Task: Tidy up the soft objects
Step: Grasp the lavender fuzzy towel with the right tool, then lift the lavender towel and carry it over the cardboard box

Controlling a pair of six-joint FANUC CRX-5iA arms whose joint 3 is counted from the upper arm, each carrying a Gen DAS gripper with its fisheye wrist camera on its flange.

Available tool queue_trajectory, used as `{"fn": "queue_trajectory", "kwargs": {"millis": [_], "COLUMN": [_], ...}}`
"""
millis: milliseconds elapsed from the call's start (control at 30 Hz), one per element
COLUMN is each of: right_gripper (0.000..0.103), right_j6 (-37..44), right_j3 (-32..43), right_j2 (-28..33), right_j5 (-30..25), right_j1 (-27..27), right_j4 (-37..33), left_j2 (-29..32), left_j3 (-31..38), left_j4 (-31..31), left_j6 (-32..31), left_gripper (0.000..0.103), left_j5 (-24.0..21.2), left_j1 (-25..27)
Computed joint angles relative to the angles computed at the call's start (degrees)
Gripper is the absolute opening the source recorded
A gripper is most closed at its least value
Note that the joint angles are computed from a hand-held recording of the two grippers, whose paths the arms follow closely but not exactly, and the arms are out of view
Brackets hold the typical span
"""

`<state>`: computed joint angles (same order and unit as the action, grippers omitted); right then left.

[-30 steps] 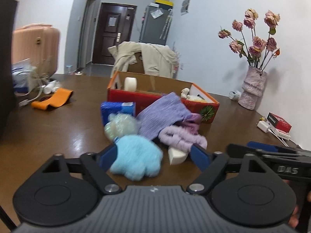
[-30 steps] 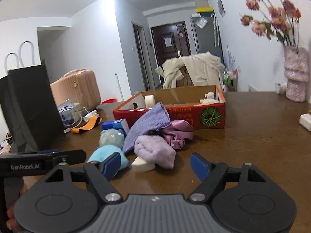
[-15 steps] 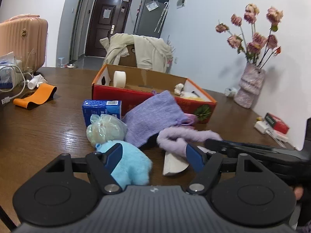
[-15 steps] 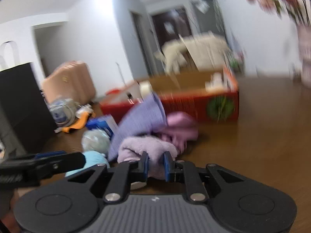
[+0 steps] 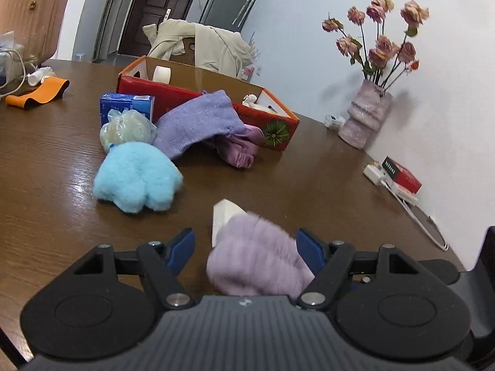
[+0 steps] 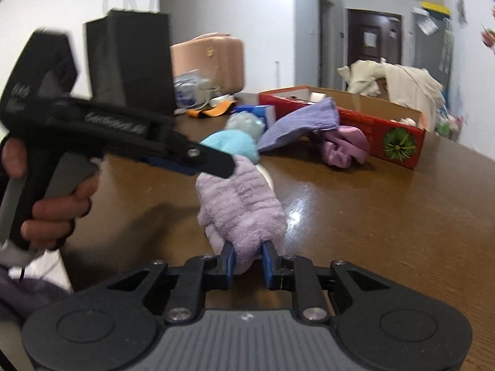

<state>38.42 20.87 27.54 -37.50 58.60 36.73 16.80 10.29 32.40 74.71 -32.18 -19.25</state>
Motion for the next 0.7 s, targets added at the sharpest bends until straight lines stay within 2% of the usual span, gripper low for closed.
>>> {"fn": "queue_trajectory", "kwargs": {"millis": [67, 100, 133, 200, 267, 333, 400, 467, 500, 533, 600, 667, 700], "right_gripper": [0.018, 0.018, 0.018, 0.019, 0.028, 0.050, 0.053, 0.053, 0.050, 0.042, 0.034, 0.031, 0.030], "right_j6": [0.91, 0.01, -1.95, -5.59, -12.38, -24.04, -34.53, -35.94, -33.98, -30.64, -30.16, -31.42, -31.60], "right_j3": [-1.04, -1.68, -2.61, -4.77, -9.17, -13.27, -14.11, -9.92, -7.53, -5.05, -4.62, -4.74, -4.71], "right_j2": [-1.10, -1.49, -2.01, -3.35, -5.80, -7.31, -7.05, -4.67, -3.35, -1.87, -1.22, -0.90, -0.80], "right_j5": [-0.35, -0.92, -1.47, -0.81, 3.47, 8.30, 11.02, 7.24, 4.33, 1.43, 1.80, 2.54, 2.82], "right_j1": [0.40, 0.67, 0.96, 1.05, 0.53, -0.76, -2.23, -1.85, -1.15, -0.45, -0.28, -0.43, -0.55], "right_j4": [-1.24, -0.46, 0.92, 2.90, 7.27, 15.65, 20.36, 16.07, 13.72, 11.69, 10.30, 9.57, 9.45], "left_j2": [-0.02, 0.26, 0.51, -0.34, -1.58, -2.12, -2.35, -2.65, -2.90, -3.21, -3.94, -3.69, -3.28], "left_j3": [-0.08, 0.15, 0.77, -0.22, -2.33, -3.22, -3.29, -3.11, -2.93, -2.96, -4.15, -4.02, -3.36], "left_j4": [-0.57, 0.08, -0.70, -2.71, -2.41, -2.64, -3.74, -5.04, -5.92, -6.20, -3.83, -2.46, -3.14], "left_j6": [1.46, 1.12, 1.66, 3.39, 2.96, 4.32, 6.32, 7.62, 8.41, 8.28, 5.04, 2.58, 2.95], "left_gripper": [0.064, 0.045, 0.037, 0.036, 0.036, 0.037, 0.038, 0.046, 0.051, 0.052, 0.053, 0.052, 0.045], "left_j5": [-0.30, -1.57, -2.84, -2.43, -0.58, -0.19, 0.05, -0.22, -0.62, -0.99, -1.33, -2.98, -3.97], "left_j1": [-0.24, -0.24, -0.32, -0.80, -1.10, -1.18, -1.28, -1.28, -1.15, -0.94, -0.38, 0.02, 0.04]}}
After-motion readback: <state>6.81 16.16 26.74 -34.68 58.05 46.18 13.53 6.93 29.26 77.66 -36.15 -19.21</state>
